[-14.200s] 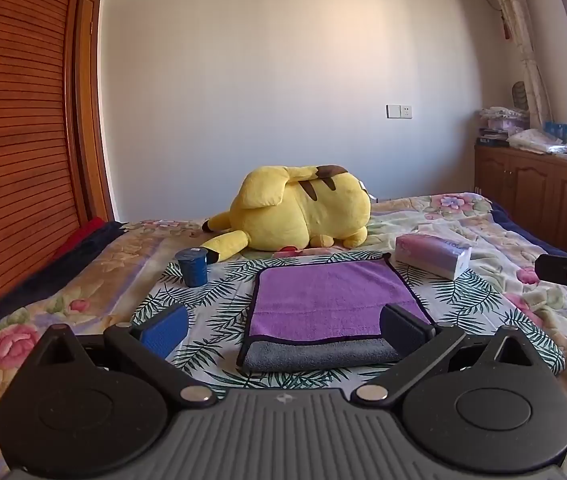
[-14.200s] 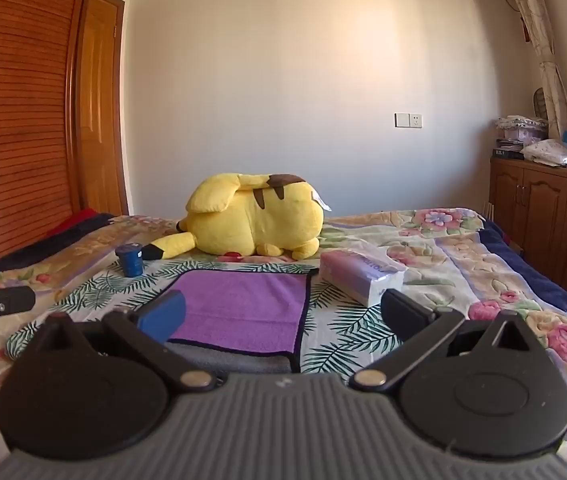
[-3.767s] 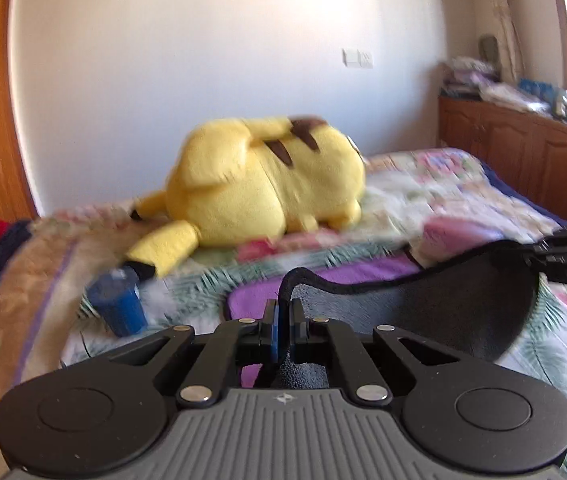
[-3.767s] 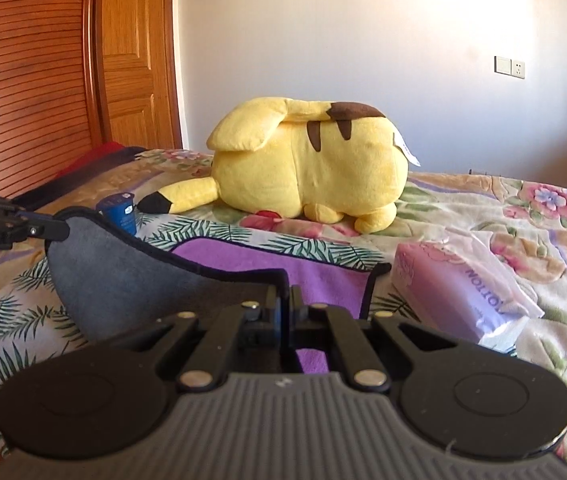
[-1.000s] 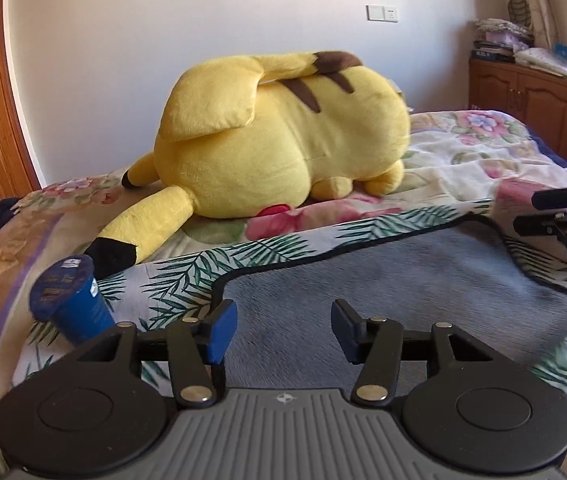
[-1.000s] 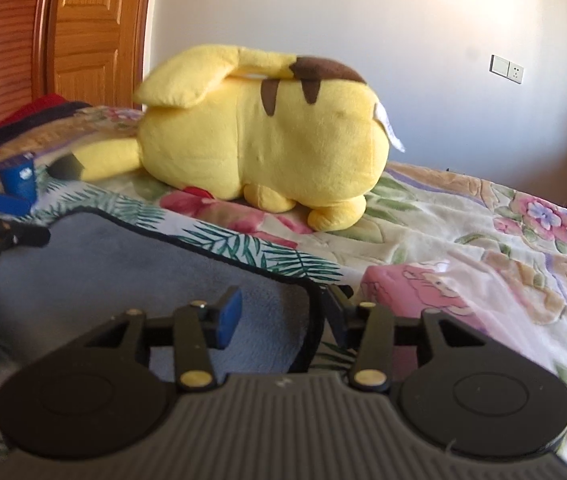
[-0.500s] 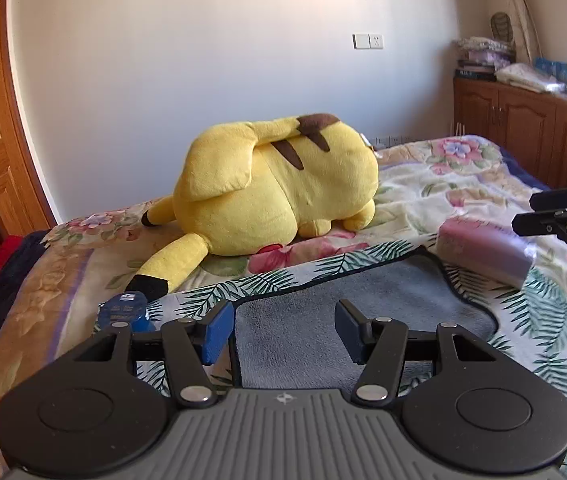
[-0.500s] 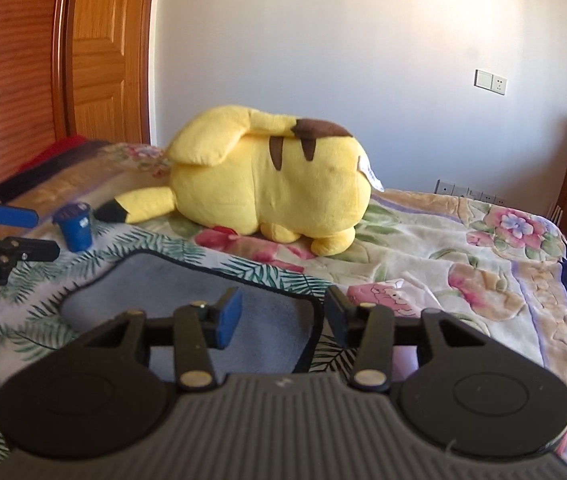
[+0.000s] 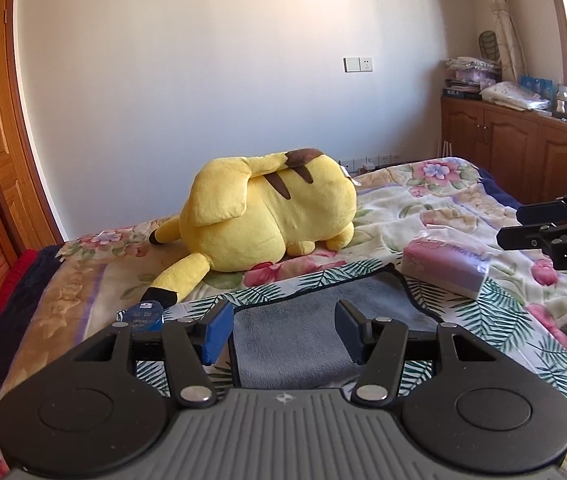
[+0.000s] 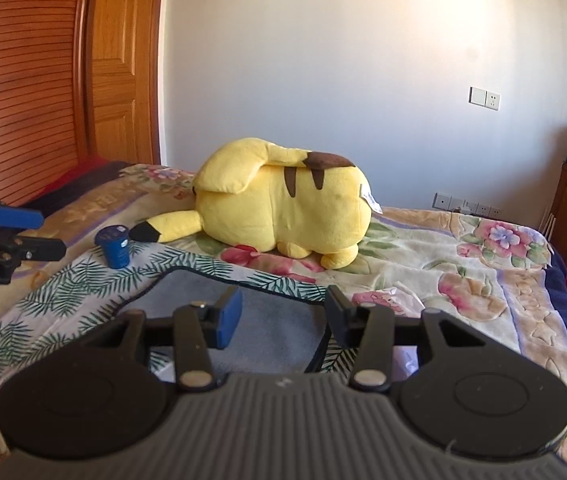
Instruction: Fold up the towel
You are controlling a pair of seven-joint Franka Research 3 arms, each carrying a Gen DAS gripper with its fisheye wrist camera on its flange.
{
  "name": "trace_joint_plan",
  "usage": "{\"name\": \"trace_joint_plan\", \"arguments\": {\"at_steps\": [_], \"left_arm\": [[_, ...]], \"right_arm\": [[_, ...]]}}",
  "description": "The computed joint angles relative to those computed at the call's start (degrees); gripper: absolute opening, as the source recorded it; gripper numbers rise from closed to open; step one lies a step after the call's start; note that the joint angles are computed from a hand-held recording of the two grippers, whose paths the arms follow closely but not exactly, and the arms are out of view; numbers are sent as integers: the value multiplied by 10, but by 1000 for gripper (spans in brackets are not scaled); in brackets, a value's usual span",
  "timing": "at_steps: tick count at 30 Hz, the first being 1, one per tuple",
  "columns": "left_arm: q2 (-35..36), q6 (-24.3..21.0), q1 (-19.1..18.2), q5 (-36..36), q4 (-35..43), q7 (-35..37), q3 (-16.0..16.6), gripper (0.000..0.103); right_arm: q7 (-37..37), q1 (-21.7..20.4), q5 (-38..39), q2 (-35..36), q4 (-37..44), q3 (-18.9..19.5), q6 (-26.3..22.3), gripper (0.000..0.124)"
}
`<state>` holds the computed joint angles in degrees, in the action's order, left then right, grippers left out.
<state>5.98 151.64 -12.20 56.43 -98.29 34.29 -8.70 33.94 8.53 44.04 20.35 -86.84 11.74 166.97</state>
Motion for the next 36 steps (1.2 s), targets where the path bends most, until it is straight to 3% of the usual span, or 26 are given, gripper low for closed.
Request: {"name": "trace_joint_plan", "arguments": {"at_steps": [10,19,21,25,28,32,36], "left_arm": [[-61,-29,-1,-32,-42,-4,-25,43],[-108,-52,5,-39,-69,-19,-52,60],[-115,-57,5,-31,-70,-25,-58,67],[-128,-59,5,-21,-77,-44,-68,77],[-135,-59,4,-12,-82,-56,-75,86],[-147,-60,4,2,-92,-78,-83,87],[-157,-67,2,7,-103,-88,-91,87]], "right_arm": [[-26,6,47,-80,-79,-10,-2,51],[-50,30,94,-140,-135,-35,9,64],[-58,35,108,-152,-146,-39,12,66],[-88,46,147,-170,-164,-47,30,86],[-91,55,153,-181,-178,-55,36,89],[-106,64,177,-197,-198,-62,47,103],[-115,73,191,-212,-218,-70,52,103]]}}
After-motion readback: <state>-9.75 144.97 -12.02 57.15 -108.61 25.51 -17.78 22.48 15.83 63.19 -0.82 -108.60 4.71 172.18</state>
